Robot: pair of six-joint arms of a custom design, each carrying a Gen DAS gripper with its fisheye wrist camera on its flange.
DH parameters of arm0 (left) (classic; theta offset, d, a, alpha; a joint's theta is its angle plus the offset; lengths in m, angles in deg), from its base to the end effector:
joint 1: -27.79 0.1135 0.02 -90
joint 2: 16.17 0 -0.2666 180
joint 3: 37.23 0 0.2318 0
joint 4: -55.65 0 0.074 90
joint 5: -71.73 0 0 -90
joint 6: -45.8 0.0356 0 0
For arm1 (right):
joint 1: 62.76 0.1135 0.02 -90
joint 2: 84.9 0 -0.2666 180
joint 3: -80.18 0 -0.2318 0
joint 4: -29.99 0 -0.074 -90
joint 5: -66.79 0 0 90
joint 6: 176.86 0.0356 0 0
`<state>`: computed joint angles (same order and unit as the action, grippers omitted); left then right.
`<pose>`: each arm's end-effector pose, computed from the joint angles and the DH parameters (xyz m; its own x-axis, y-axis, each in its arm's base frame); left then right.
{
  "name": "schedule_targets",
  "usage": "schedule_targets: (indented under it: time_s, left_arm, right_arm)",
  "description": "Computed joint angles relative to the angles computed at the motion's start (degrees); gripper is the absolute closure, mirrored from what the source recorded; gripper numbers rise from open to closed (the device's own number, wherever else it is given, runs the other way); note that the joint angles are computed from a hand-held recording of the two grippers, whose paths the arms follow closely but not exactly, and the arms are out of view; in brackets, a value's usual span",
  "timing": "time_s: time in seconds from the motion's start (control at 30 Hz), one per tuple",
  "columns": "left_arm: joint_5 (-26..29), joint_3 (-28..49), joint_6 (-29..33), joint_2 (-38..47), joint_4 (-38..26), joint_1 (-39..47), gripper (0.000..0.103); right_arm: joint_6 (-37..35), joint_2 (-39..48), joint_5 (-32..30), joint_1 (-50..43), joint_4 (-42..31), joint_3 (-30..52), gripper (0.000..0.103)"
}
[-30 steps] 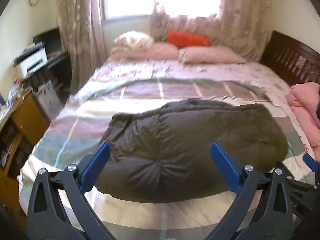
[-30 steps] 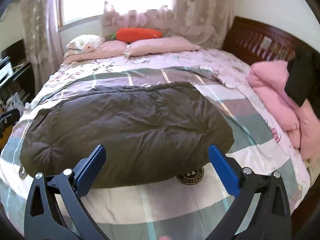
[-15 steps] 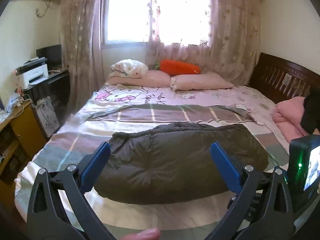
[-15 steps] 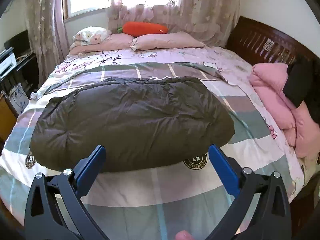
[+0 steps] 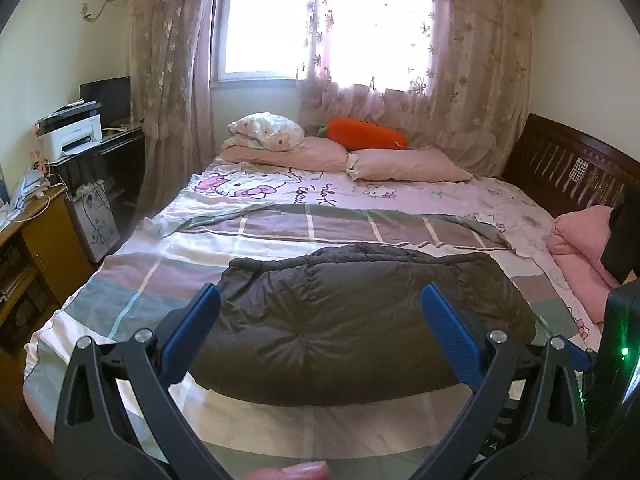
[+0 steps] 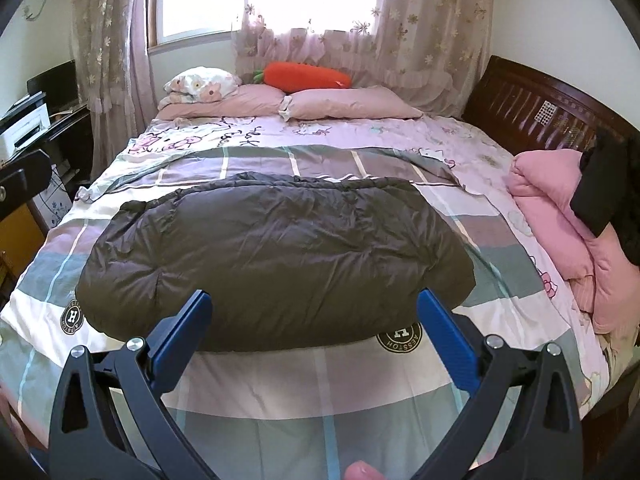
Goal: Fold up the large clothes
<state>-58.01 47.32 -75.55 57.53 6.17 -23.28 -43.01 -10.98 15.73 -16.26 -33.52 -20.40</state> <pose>0.1761 -0.1818 0.3497 -0.4830 -0.0388 -0.8748 0.0388 0.9971 -0.0656 0.1751 0.1520 0.3056 -0.6531 0.0946 -0.7513 0.1629 0.9865 -0.0174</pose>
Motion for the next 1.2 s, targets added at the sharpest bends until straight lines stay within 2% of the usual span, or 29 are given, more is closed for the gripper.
schedule_targets:
  time_s: [1.2]
  left_arm:
    - [1.89,-1.88,1.69,-1.08,0.66,0.71,0.002]
  right_arm:
    - [1.51,1.26,3.44,4.77,-0.52,1.7,0.001]
